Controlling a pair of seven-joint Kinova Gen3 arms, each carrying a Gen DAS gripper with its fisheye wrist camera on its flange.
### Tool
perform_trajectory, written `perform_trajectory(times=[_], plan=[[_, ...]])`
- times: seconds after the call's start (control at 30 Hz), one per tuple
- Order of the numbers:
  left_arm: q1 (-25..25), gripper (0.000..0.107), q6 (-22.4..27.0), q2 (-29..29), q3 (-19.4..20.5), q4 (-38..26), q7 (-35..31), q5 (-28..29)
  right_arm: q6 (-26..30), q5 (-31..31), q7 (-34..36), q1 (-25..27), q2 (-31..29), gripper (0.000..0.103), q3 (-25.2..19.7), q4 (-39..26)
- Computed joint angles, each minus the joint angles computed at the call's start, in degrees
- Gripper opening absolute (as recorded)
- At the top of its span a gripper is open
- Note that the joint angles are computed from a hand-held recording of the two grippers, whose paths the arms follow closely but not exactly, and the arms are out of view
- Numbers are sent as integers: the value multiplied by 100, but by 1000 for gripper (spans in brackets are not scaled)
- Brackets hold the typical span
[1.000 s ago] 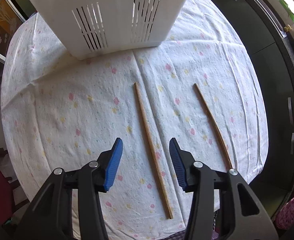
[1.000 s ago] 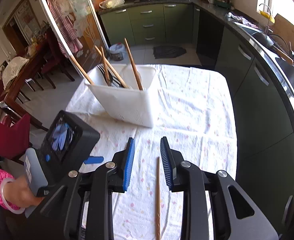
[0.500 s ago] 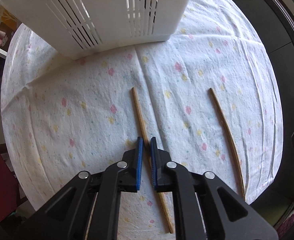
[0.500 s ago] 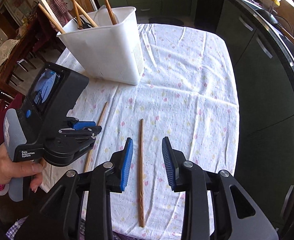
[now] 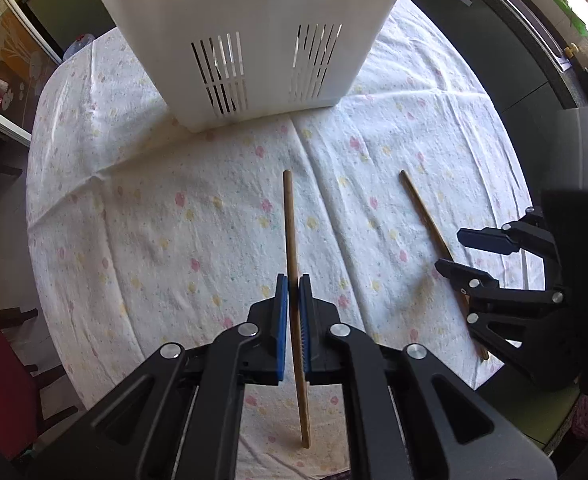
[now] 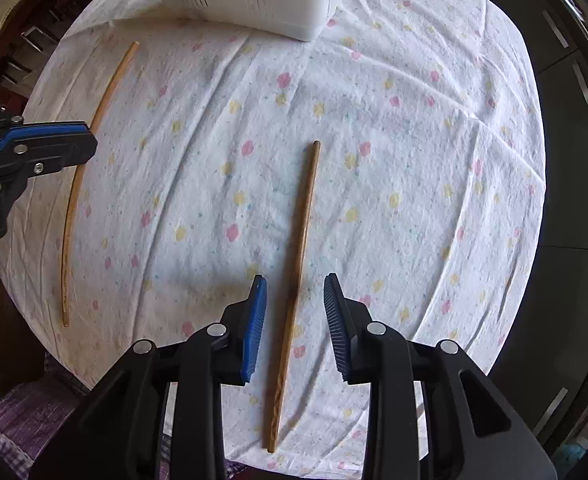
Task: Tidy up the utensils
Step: 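Grasp a wooden chopstick on the cloth with the left tool while the right tool grasps another, then carry the chopstick over the caddy with the left tool while the right tool carries another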
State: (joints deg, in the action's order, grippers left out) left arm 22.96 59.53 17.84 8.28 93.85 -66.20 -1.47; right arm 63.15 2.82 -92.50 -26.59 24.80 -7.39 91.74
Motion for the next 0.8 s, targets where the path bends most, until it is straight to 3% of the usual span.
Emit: perform_trajectory(times=[0.1,0.3,0.37,0.57,0.8], plan=[[-71,6,-58,-259,36,151,-170,85,138,38,-21,-62,162,28,8,-153],[-199,6,-40,-794,99,325,-563,193,266,-146,116,57,324,7,-2,-362],[-219,6,-78,-987,112,344,-618,191,166,-307,178,231,283,7,13,-290],[-201,6,-182,-1541,195,167,-509,-2,-362,-797,641,712,-498,7,-76,115],[-149,5,-314,-1798,384,-477,39,-753,-474,-1155,751,834,-1509,7,-62,-91]])
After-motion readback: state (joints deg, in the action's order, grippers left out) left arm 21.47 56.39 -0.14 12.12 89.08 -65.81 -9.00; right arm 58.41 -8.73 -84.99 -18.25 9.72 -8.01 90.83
